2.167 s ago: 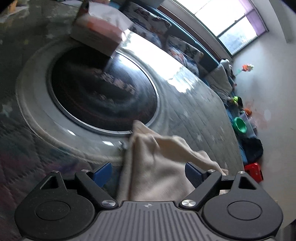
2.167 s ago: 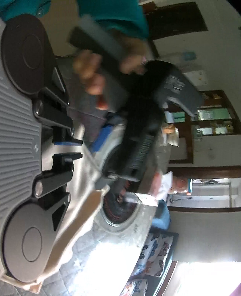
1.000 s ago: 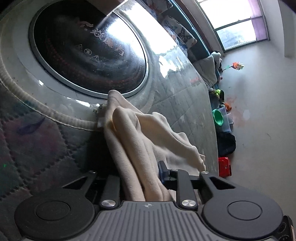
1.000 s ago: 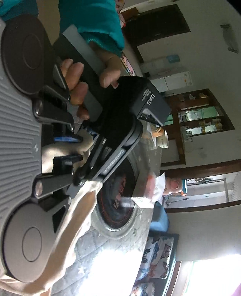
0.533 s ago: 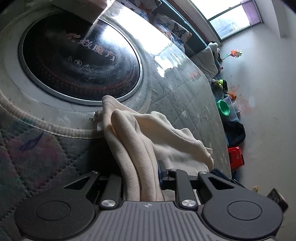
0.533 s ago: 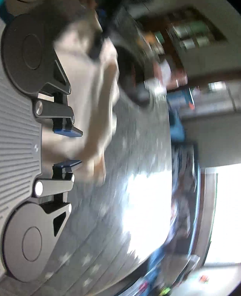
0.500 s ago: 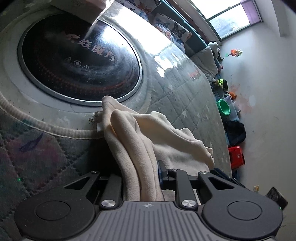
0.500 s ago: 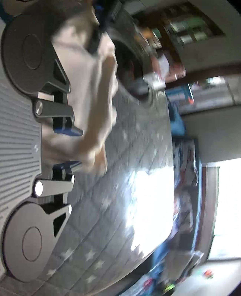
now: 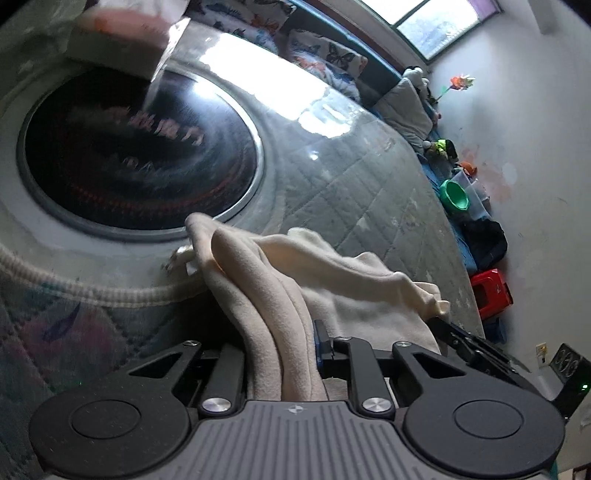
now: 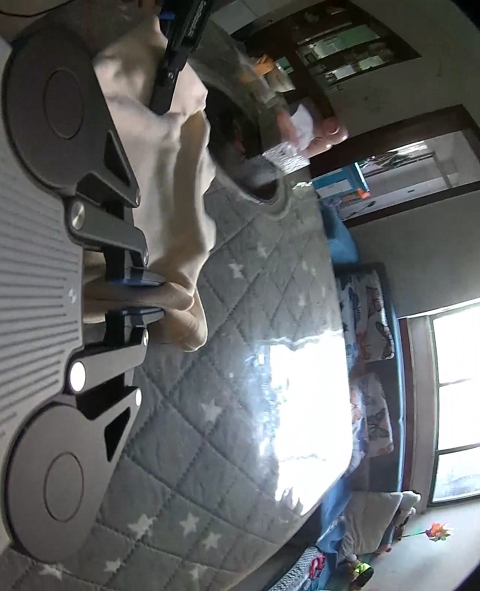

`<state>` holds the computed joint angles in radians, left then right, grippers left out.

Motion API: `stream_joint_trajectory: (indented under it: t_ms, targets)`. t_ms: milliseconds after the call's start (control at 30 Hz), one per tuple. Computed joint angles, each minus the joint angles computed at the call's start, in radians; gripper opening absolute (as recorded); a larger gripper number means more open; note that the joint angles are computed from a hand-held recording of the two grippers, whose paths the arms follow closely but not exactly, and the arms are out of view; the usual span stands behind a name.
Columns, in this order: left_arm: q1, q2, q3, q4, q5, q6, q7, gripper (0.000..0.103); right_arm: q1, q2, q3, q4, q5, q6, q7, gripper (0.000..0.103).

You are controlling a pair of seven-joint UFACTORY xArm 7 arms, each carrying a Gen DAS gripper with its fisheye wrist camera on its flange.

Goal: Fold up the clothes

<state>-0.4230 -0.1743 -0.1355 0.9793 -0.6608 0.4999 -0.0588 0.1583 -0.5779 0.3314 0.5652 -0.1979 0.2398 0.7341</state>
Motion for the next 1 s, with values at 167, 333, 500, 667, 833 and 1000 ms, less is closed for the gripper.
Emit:
stream_joint_trajectory:
  t_ms: [167, 333, 500, 667, 833, 1000]
  targets:
    - [-0.013, 0.018, -0.008, 0.052, 0.003, 0.001, 0.043, 0.016, -0.031, -0.078, 0.011, 0.015, -0.028, 0.039, -0.004, 0.009]
    - [-0.026, 0.084, -0.031, 0.154, 0.007, -0.008, 0.078, 0.016, -0.085, -0.158, 0.015, 0.042, -0.066, 0.102, -0.025, 0.009]
    - [-0.032, 0.179, -0.071, 0.282, 0.064, -0.01, 0.066, 0.016, -0.141, -0.212, 0.007, 0.073, -0.105, 0.172, -0.064, 0.009]
    - [-0.044, 0.284, -0.11, 0.406, 0.135, -0.009, 0.027, 0.016, -0.199, -0.244, -0.003, 0.087, -0.134, 0.219, -0.09, 0.009]
    - [-0.073, 0.375, -0.135, 0.508, 0.235, -0.006, -0.025, 0.016, -0.241, -0.254, -0.015, 0.092, -0.157, 0.251, -0.112, 0.009]
    - [-0.105, 0.457, -0.138, 0.597, 0.329, 0.016, -0.095, 0.016, -0.268, -0.256, -0.028, 0.086, -0.168, 0.263, -0.12, 0.009]
